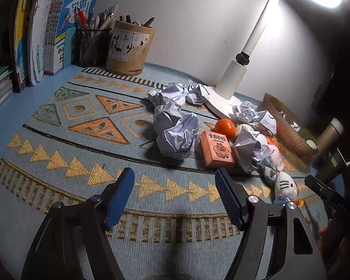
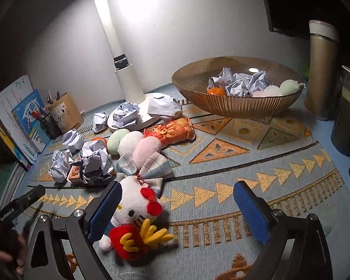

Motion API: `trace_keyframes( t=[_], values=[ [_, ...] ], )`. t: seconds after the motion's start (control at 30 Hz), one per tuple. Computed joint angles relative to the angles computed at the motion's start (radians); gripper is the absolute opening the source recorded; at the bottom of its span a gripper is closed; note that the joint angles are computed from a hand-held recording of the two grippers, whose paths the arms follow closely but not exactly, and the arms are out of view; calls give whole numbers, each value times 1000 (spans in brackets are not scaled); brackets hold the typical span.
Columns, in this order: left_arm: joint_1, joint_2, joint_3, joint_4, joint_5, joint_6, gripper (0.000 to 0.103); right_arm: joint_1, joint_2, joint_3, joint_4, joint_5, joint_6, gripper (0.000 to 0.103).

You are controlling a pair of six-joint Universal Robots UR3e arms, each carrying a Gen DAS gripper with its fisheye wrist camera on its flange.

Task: Organize objects
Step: 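Grasp a paper ball with the left tool while the right tool grasps another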

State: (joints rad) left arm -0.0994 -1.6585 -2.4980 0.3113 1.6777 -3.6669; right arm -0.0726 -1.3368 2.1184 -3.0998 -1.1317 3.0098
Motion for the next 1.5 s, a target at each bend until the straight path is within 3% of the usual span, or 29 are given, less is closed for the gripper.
trace_keyframes(
  t=[0.1, 0.17, 0.27, 0.37, 0.53, 0.67, 0.7, 0.8, 0.83, 0.9, 0.97, 1.03, 1.13, 1.27, 1.37, 1.5],
  values=[
    [10, 11, 15, -61, -7, 0, 70, -11, -3, -51, 121, 119, 15, 96],
    [26, 21, 28, -98, -23, 7, 70, 50, 12, -129, 183, 89, 11, 96],
    [44, 40, 89, -209, -24, 15, 70, 119, 45, -242, 270, 127, -45, 96],
    [48, 41, 208, -391, -1, 34, 70, 221, 125, -400, 354, 45, -62, 96],
    [89, -43, 261, -357, -63, 106, 70, 292, 283, -626, 511, -6, -30, 96],
    [113, -101, 261, -287, -100, 106, 70, 308, 365, -711, 530, -23, 3, 96],
    [111, -114, 263, -271, -96, 105, 70, 312, 381, -728, 531, -29, 4, 94],
    [93, -146, 275, -241, -67, 99, 66, 315, 416, -763, 550, -16, -20, 69],
    [94, -151, 273, -225, -71, 104, 59, 308, 425, -769, 563, 9, -22, 61],
    [107, -151, 266, -219, -97, 107, 52, 303, 426, -737, 510, 25, -11, 60],
    [123, -147, 247, -194, -128, 110, 39, 308, 411, -696, 447, 19, -14, 54],
    [128, -142, 229, -167, -134, 108, 36, 306, 400, -677, 428, 35, -22, 52],
    [114, -131, 197, -93, -117, 114, 35, 287, 370, -638, 402, 76, -22, 50],
    [86, -92, 190, -89, -97, 116, 35, 210, 232, -497, 314, 153, -18, 50],
    [29, -47, 211, -90, -93, 117, 35, 126, 91, -358, 243, 109, -34, 50],
    [-64, -101, 313, -106, -91, 96, 35, 8, 15, -269, 274, 70, -115, 51]
  ],
)
